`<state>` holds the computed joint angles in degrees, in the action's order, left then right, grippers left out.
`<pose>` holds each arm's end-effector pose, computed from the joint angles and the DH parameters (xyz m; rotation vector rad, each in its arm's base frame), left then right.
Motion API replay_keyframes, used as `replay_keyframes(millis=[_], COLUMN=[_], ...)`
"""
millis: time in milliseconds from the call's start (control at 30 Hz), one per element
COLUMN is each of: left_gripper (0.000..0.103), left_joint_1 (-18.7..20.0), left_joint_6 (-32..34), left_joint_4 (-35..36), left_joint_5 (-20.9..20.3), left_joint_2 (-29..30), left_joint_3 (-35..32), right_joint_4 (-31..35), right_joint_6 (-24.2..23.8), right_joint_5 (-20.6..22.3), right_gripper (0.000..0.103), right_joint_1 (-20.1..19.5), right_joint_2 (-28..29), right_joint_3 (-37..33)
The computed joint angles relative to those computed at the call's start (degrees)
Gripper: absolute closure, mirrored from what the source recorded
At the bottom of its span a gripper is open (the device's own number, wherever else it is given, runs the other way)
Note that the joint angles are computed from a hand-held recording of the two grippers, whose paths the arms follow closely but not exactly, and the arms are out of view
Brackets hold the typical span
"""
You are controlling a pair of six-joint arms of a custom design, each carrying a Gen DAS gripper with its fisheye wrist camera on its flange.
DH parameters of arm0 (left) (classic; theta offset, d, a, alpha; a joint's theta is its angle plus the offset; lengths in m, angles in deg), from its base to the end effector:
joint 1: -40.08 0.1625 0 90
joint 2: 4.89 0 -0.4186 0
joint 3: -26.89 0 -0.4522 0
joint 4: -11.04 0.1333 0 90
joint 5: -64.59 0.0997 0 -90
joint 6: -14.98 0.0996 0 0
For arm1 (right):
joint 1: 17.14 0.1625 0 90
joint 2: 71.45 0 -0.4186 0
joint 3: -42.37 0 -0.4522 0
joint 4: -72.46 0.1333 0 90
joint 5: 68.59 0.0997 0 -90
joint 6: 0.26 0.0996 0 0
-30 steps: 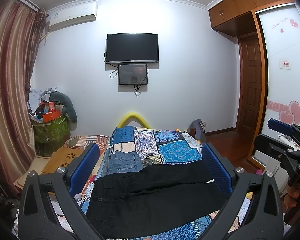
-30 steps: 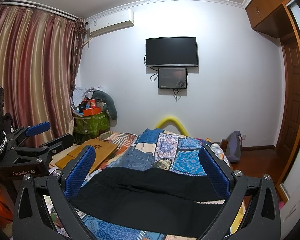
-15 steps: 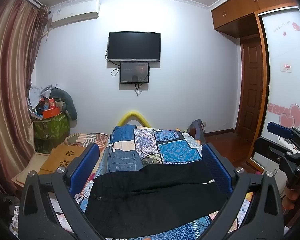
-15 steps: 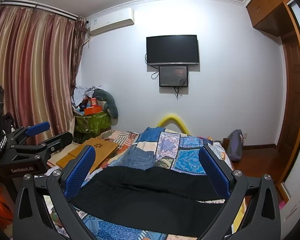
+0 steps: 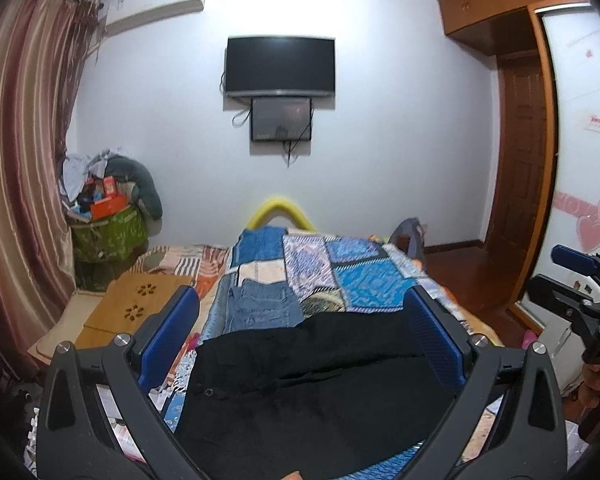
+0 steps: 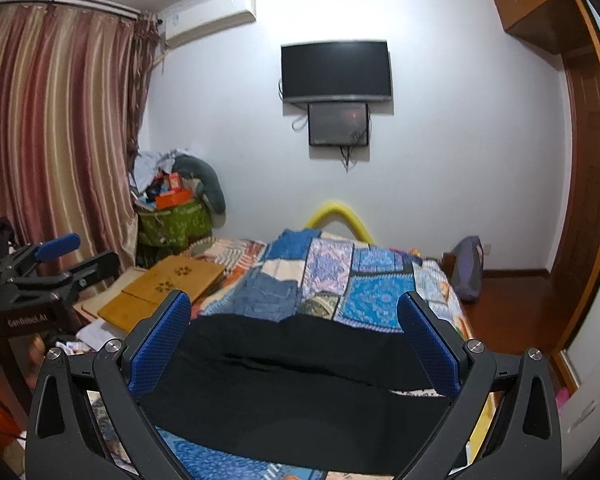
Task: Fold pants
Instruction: 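Lower both grippers onto the black trousers' waistband and close them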
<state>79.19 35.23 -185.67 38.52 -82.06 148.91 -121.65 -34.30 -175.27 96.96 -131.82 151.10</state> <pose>-0.2468 -0.4877 0.3190 0.5302 1.9692 -1.4188 0.3579 -0.5436 0.2171 1.0403 -2.2684 1.2794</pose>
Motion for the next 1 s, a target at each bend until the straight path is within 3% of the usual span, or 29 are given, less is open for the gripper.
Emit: replay_keyframes(millis=[333,400,467,767,1000], left_gripper=[0.0,0.0,0.001,0.002,0.025], left_joint_1=[15.03,18.12,20.88,30.85,38.22], left_joint_6=[1.73,0.29,-1.63,2.87,-9.45], left_joint_4=[3.97,8.63,13.33,21.02,41.6], left_joint_5=[-2.47,-4.06,-6.11,-7.37,-9.77], left_joint_2=[8.42,9.5,10.47,20.97,26.0], left_joint_3=[-13.24,-16.13,-18.92,-34.23,-43.87], right_joint_4=[5.68,7.05,9.39,23.6,36.04], right_joint_6=[-0.66,-0.63,-0.13,-1.73,-2.48], right_joint_5=[-0.87,-2.31,-3.49,-3.25,-1.53], right_gripper=[0.0,0.0,0.0,0.0,0.001], right_joint_1=[-4.59,-5.25,-6.3,-10.35,-12.71], right_joint_2=[7.58,9.52,11.91,20.59,28.18], right_joint_3=[-9.01,-11.48,-14.82,-28.75,-41.02])
